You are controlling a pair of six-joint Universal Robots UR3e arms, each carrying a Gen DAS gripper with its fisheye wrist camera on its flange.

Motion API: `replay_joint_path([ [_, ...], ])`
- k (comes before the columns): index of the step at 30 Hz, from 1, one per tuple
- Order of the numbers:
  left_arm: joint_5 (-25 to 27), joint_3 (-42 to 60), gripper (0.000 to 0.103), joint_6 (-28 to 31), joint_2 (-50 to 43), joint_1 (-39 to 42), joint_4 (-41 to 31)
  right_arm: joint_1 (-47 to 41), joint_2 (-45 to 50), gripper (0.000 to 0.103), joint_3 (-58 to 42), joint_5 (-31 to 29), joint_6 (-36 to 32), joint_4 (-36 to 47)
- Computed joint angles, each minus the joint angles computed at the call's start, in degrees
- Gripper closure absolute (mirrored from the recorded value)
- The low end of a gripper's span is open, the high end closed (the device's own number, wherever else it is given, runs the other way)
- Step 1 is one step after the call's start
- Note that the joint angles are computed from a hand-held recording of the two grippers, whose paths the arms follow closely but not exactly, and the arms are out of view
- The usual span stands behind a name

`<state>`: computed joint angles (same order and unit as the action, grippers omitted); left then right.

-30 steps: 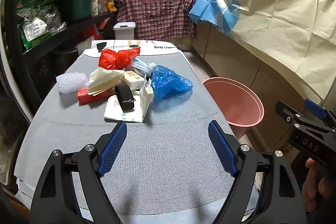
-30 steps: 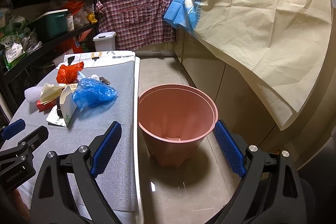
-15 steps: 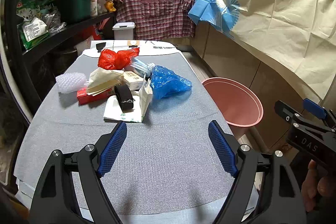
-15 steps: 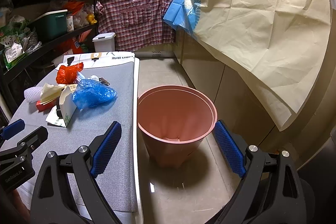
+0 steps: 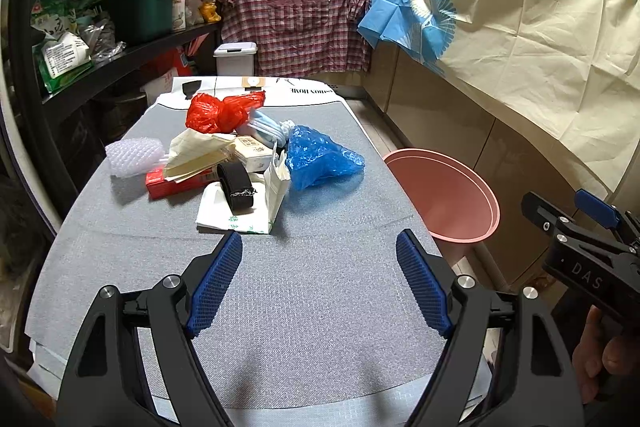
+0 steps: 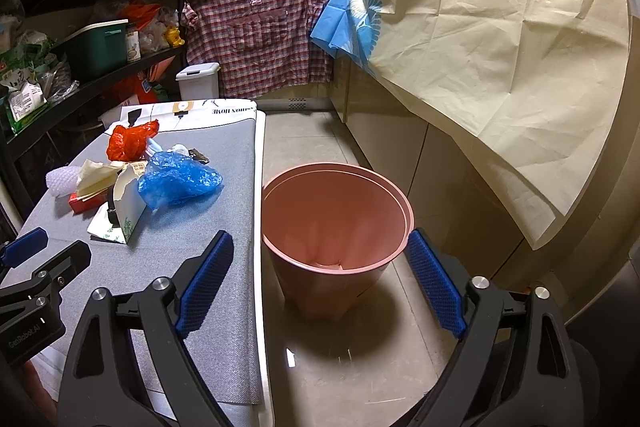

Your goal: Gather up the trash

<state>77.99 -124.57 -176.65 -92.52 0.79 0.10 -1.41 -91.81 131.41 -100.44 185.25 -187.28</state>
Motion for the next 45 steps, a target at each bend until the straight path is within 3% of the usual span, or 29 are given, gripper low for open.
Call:
replay_joint_path([
  [7, -0.40, 0.11, 0.039, -0.33, -0.93, 0.01, 0.64, 0.26, 0.06, 0.029, -0.33, 0.97, 0.40, -0.05],
  [13, -0.01, 1.21, 0.053, -0.82, -2.33, 0.85, 0.78, -1.11, -0.06, 0.048, -1.21, 7.36, 0.55, 1.22],
  [18, 0.65, 3.44, 0.064, -1.57, -4.32, 2.78, 0.90, -1.69, 1.77, 0.069, -4.84, 12.59, 0.54, 4.29],
  [20, 1.20, 4.46, 0.067, -1.89, -5.40, 3.48, 1.38, -1.76, 3.44, 0.071, -7.31, 14.82, 0.77, 5.48],
  [31, 3.92, 13.03, 0.070, -0.30, -14.09, 7.32, 4.77, -0.31, 22.58, 0.069, -31.39, 25.78, 9.42, 13.86],
  [39, 3.72, 20.13, 0.070, 1.13, -20.64, 9.12, 4.16, 3.23, 38.57, 0.069, -52.81, 26.54, 12.45, 21.55],
  [41, 3.35, 22.02, 0.070, 1.38, -22.32, 9.72, 3.25, 3.85, 41.64, 0.065, -56.60, 26.54, 12.46, 23.20],
  [43, 3.87, 23.90, 0.067, 1.76, -24.05, 10.01, 2.55, 4.25, 43.26, 0.061, -58.26, 25.74, 11.99, 23.93],
  [45, 4.01, 26.54, 0.053, 1.93, -26.03, 10.49, 0.88, 4.53, 45.10, 0.059, -60.51, 25.55, 11.69, 25.47],
])
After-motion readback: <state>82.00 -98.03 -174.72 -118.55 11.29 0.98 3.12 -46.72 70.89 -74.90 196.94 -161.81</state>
